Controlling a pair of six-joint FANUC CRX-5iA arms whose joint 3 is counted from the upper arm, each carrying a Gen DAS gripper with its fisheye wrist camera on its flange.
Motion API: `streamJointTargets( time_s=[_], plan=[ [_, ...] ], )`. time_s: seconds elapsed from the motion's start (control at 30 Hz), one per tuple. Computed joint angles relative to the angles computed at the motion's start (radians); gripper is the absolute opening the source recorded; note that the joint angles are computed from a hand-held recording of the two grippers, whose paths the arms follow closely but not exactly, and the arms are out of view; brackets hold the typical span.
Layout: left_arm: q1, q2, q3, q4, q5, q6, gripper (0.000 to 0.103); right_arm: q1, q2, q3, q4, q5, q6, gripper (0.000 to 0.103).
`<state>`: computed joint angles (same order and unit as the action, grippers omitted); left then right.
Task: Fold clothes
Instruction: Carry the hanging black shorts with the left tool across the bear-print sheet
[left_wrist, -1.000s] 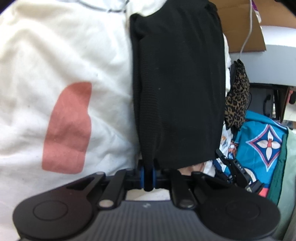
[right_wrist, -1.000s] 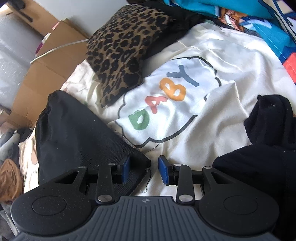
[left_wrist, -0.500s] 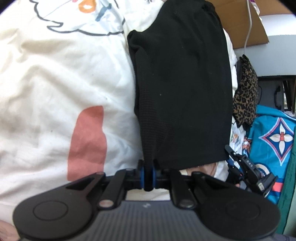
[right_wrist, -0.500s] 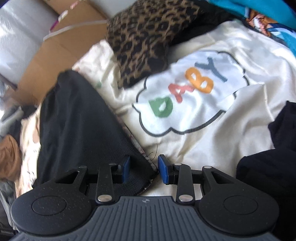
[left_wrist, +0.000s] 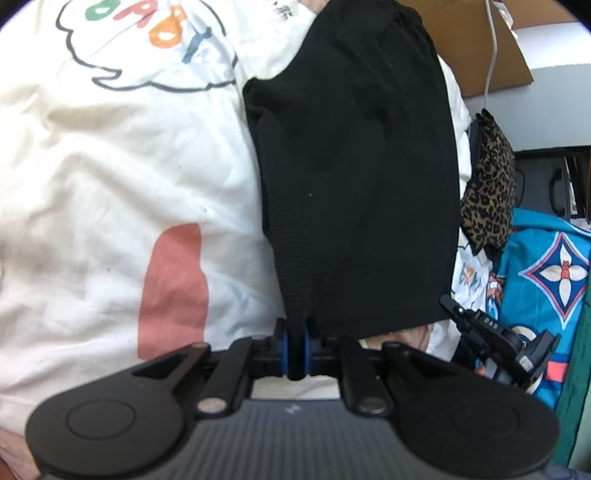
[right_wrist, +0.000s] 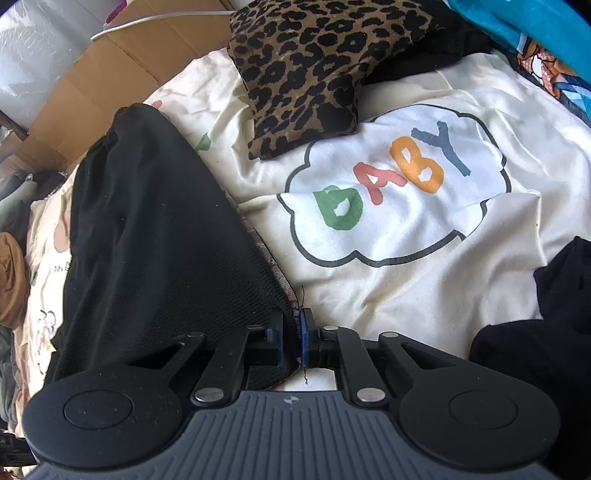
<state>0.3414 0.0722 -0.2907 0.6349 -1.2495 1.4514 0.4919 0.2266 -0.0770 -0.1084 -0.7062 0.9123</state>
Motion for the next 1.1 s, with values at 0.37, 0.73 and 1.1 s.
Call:
streamJointTargets(
  time_s=[0.37,0.73,1.1],
  plan=[
    [0.023,-0.016,0.072,-0.027,-0.067,-0.005,0.008,-0.048,-0.043,0.032,-0.167,-0.070,0.086,0.007],
    [0.029,-0.027,0.011,-0.051,-0.021,0.012,0.008,-0.115,0.013,0.046,-0.406,-0.029,0.317,0.029],
    [0.025,-0.027,0.001,-0.053,-0.010,-0.007,0.008,-0.333,0.177,0.226,-0.816,-0.310,0.633,0.040]
  ],
)
